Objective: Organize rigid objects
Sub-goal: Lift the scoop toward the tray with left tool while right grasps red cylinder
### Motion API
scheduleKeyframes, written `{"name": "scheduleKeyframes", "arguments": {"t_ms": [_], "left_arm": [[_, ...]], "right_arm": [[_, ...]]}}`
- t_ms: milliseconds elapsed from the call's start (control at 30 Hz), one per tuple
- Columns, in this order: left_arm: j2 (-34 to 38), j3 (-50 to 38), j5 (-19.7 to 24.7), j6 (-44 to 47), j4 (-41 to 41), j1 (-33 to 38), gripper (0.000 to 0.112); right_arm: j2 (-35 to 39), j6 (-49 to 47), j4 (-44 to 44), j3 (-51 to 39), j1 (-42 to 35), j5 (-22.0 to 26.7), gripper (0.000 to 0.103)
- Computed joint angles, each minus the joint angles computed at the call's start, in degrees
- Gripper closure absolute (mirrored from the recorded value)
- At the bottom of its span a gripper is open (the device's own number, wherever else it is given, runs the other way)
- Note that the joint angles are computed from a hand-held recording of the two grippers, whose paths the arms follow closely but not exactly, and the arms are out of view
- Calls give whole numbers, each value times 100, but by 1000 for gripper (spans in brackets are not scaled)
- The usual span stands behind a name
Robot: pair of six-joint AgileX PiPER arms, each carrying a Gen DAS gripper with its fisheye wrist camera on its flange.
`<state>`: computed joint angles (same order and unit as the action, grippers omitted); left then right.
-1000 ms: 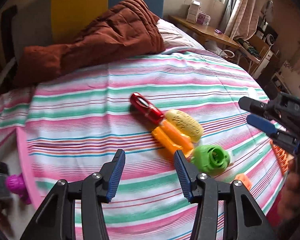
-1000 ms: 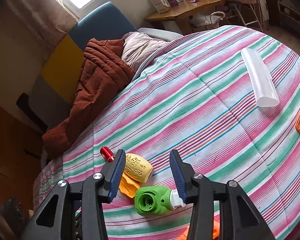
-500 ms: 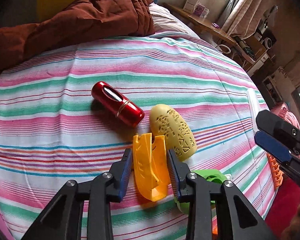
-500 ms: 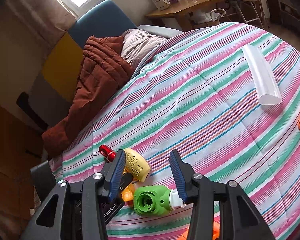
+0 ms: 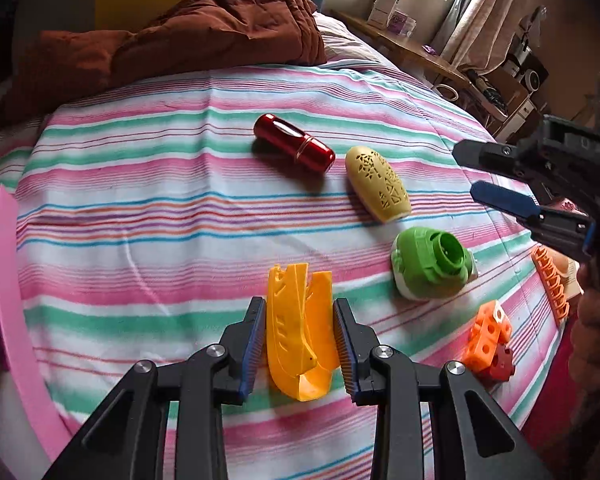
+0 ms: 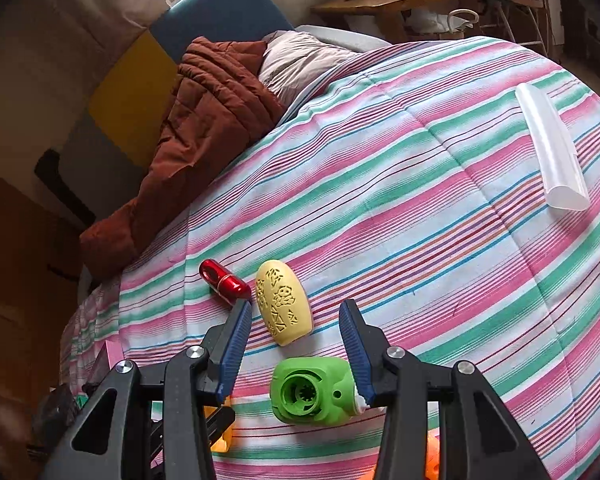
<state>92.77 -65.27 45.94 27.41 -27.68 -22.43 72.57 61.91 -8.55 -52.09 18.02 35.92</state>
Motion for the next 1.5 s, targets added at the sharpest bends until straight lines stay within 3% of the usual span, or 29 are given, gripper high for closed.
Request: {"name": "scheduleKeyframes", "arguments": {"t_ms": [167,267,533,700,733,767,800,833,1067,1233,1500], "left_arm": [[-772,601,85,583,-84,364,78],[-1089,788,184,926,-203,595,78],[-1548,800,833,1496,-690,1374,78],[-1780,804,1069,1701,-753,1815,78],[-1823,802,1106,1730,-755,1912,78],[-1853,790,1145,1761,-759,2002,78],[-1893,789,1174,1793,-763,2105,78],[-1917,793,1188,1805,-766,2174,78],[-2103,872,1228,1868,-714,2617,78],[-2234,972,1339,2021,-764,2986,78],[-2429,1099,1530,2398,-871,3609,78]], "right_arm": [[306,-584,169,-314,316,-57,57],[787,-962,-36,-898,713,189,57],[2759,-2293,-482,-3271,1021,1533,57],[3952,-2612,-667,-4400,1002,2273,55],[4134,-2617,-849,-4617,1038,2514,57],[4318,-2707,-802,-4790,1040,2755,68],[4394,-2824,-525,-4737,1001,2768,76],[4249,-2829,-451,-4531,1002,2552,77],[3447,-2706,-300,-3242,1359,1884,77],[2982,-2506,-136,-2627,1709,1824,76],[2449,-1462,-1268,-1728,2545,1582,77]]}}
